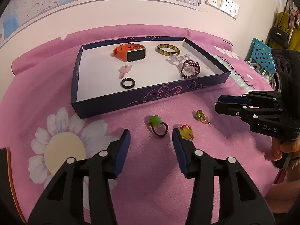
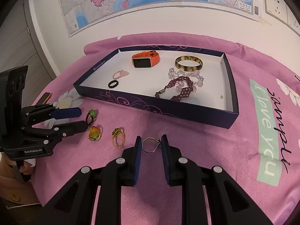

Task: Organize jewelry
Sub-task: 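Lower the right gripper onto the silver ring and close on it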

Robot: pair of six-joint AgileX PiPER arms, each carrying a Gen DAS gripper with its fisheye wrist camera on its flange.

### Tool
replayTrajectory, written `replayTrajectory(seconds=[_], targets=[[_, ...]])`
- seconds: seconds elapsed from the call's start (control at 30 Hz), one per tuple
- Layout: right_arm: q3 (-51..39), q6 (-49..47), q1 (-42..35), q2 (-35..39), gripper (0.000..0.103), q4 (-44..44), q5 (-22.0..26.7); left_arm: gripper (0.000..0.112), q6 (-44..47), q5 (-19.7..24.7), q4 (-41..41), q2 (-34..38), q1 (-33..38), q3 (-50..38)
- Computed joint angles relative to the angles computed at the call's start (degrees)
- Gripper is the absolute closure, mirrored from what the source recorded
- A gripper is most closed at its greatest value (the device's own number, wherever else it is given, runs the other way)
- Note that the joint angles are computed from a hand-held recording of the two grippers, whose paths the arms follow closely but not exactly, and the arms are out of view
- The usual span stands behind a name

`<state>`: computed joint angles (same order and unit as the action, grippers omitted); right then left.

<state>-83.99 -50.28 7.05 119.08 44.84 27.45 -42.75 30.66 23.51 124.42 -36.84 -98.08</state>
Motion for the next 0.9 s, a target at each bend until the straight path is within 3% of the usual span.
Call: replayTrajectory(seconds=[0.3, 0.67, 0.9], targets=[[0.15, -1.56, -0.72, -0.05, 0.084, 2.09, 0.70, 0.073, 2.15, -0.44, -2.25, 0.33, 0.09, -0.65], [0.35, -3.37, -0.89, -0.05, 0.084, 3.98, 1.29, 0.075, 3.73, 2.49, -2.98, 2.60, -0.19, -4.93], [0.36, -4.09, -1.12, -0.03, 0.084, 4.83, 1.68, 0.084, 2.95, 4.75, -1.69, 3.74, -0.44, -7.03]])
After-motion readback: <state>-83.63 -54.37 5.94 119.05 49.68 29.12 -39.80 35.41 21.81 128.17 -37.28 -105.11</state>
